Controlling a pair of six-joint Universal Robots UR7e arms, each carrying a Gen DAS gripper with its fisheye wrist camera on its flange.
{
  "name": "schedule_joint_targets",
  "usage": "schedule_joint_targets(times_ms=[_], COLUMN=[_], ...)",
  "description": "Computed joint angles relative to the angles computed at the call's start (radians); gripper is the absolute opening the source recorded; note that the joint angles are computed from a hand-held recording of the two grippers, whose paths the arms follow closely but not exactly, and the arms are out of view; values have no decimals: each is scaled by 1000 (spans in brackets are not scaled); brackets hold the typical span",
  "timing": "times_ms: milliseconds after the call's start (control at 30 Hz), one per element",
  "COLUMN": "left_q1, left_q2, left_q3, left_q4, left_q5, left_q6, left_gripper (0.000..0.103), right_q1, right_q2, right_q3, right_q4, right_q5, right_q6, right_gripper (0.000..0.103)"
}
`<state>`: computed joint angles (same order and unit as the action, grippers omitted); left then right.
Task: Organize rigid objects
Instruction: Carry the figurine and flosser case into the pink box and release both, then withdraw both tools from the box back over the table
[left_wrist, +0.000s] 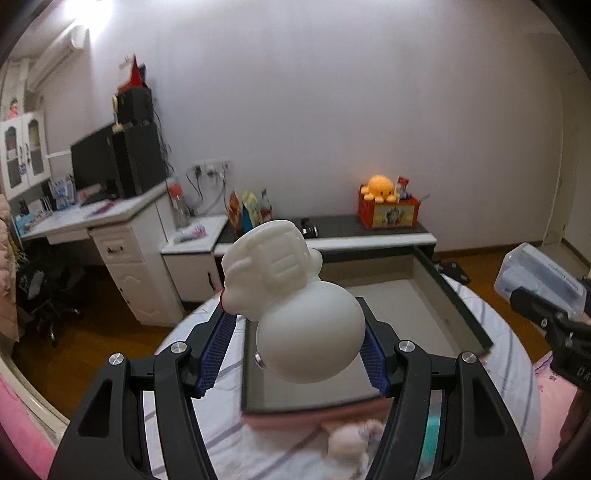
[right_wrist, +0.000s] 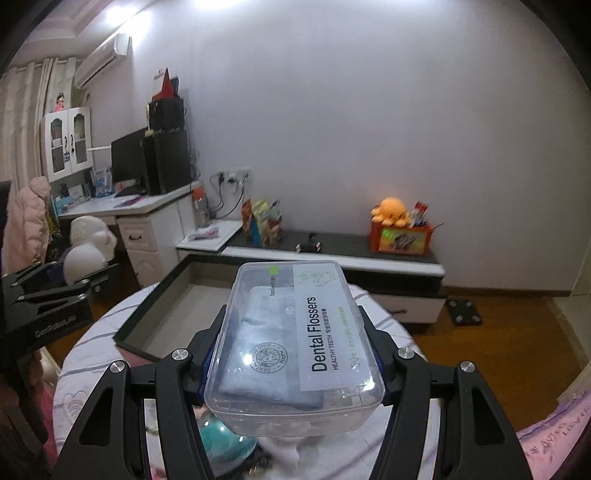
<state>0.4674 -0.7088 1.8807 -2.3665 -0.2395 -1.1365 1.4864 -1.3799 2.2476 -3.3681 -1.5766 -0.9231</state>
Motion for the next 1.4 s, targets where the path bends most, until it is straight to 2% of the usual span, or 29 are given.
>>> schedule_joint_targets(times_ms=[67,133,233,333,533,633,667,700,733,767,833,1133,1400], left_q1=[42,73,111,137,163,173,176,178,181,179,179,176,141], left_q2=[28,49,76,93,97,100,99,95,94,90,87,80,61], left_q3=[-34,-65,-115,-136,-161,-156,-157,-163,-176,-178,-172,-161,-151], left_q4=[-76,-85,-20,-30,37,-21,-15,32,113,152,152,145,216], left_q5=[-39,-67,-100,-138,-151,-167,-169,-165,-153,-144,-139,-135,-115], left_q6=[90,125,116,141,110,166,169,133,62,26,22,28,-45], left_gripper=[64,64,64,64,64,67,70,86,102,103,103,103,103], right_q1=[3,6,4,3,4,4,3,5,9,14,18,10,16], right_q2=[50,91,130,165,206,215,213,215,216,219,227,213,175], right_q3=[-44,-78,-118,-149,-177,-188,-190,-198,-201,-199,-193,-206,-180], right_q4=[20,38,83,114,141,161,175,186,190,169,120,164,153], right_q5=[-26,-51,-72,-102,-137,-137,-129,-129,-135,-143,-152,-153,-143], right_q6=[-9,-18,-26,-21,-21,-12,-8,-3,-1,-1,-4,40,57], right_gripper=[63,63,63,63,63,64,65,68,83,87,87,87,87])
